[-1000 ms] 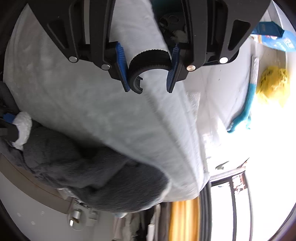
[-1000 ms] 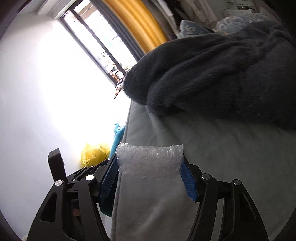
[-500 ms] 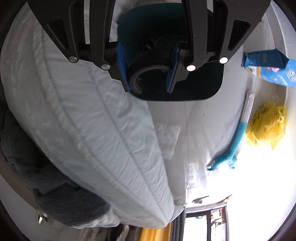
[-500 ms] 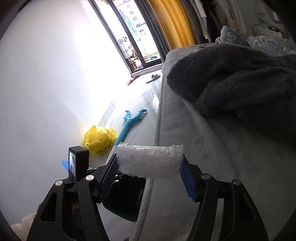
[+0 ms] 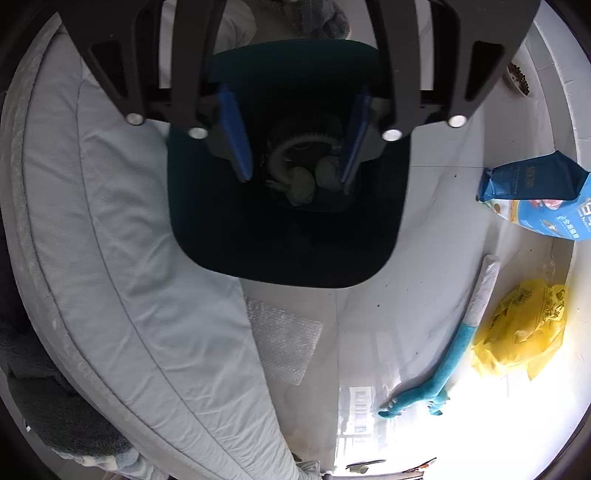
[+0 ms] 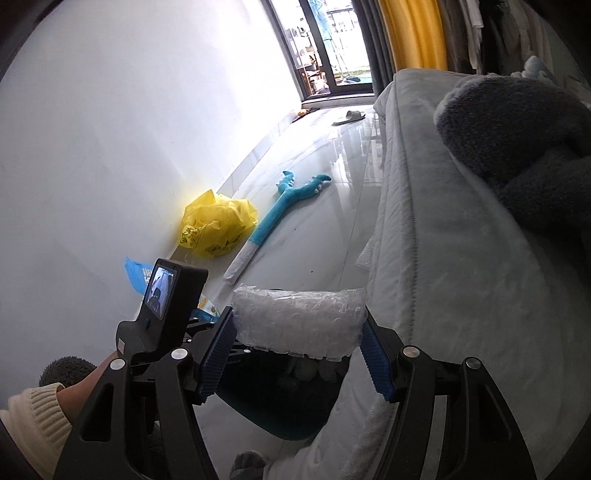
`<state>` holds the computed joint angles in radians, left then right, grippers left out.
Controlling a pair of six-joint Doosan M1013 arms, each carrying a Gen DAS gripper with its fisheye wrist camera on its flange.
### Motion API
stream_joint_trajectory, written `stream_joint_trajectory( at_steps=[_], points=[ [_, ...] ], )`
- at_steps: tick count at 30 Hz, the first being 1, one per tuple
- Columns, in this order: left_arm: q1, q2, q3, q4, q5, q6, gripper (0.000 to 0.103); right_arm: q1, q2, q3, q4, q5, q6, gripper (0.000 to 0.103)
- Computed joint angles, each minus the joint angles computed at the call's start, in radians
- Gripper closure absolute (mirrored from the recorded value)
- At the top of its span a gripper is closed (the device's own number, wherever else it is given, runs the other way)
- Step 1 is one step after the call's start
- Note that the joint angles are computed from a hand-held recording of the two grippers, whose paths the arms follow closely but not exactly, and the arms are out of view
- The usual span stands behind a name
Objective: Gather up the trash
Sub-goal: 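Carry both over the bin and open the left tool to drop the ring, then open the right tool to drop the bubble wrap into the bin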
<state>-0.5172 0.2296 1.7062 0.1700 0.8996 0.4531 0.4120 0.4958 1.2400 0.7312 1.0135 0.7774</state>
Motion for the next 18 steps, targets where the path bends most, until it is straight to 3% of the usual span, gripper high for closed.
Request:
stream_joint_trajectory(
  at_steps=[9, 18],
  points=[
    [-0.017, -0.072, 0.052, 0.125, -0.001, -0.080, 0.017, 0.059, 0.037, -0.032, -0.079, 0.025, 0.002, 0.037],
    [-0.052, -0.140, 0.082, 0.320, 0.018, -0.223, 0.012, 0.091, 0.085, -0.058, -0.197, 0.052, 0.111, 0.037]
  ],
)
